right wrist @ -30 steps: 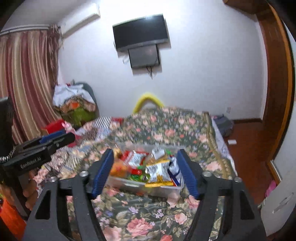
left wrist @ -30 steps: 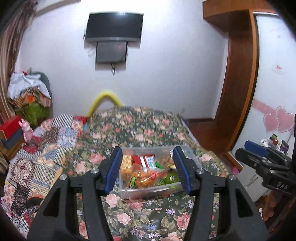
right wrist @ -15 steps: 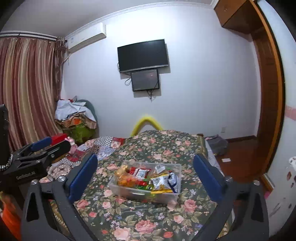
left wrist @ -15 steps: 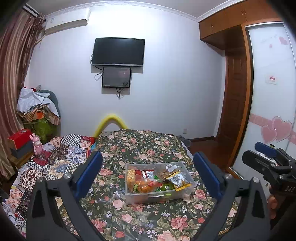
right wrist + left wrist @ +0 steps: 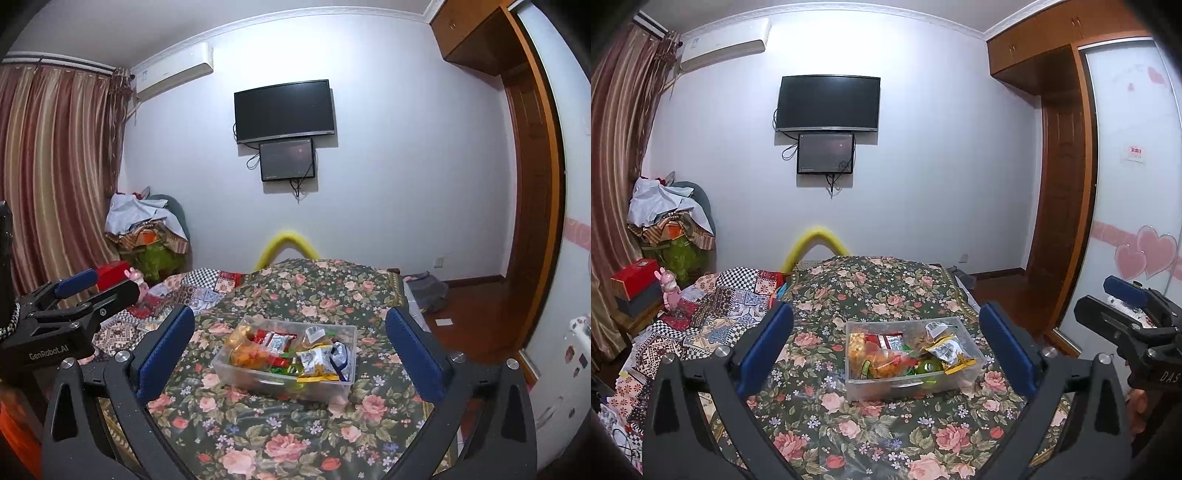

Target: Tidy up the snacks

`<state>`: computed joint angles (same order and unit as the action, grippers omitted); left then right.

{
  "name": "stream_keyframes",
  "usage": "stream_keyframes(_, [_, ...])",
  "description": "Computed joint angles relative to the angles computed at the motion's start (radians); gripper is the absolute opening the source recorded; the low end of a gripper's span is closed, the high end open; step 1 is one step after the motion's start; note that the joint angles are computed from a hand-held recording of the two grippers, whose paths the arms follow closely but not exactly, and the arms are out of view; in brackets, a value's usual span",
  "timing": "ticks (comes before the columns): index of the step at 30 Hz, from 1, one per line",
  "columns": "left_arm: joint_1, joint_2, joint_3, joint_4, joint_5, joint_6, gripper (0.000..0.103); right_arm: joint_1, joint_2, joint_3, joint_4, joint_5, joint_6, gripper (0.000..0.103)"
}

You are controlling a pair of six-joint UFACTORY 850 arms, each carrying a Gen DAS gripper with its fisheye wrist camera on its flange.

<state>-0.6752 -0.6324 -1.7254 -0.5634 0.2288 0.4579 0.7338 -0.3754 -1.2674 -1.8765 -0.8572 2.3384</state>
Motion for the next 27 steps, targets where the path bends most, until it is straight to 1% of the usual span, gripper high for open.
stream_keyframes(9, [0.001,-0.002,-0.002,0.001,-0.004,-0.007,0.102,0.002,0.001,0.000,0.007,-0.001,-0.005,0.103])
stream_keyframes(16, [0.000,-0.005,-0.002,0.033,-0.005,-0.036,0.102,0.005,0.001,-0.001,0.011,-0.004,-0.007,0.103])
stream_keyframes(27, [-0.002,-0.013,-0.008,0.007,-0.016,-0.009,0.102,0.005,0.002,0.004,0.009,-0.002,0.001,0.103])
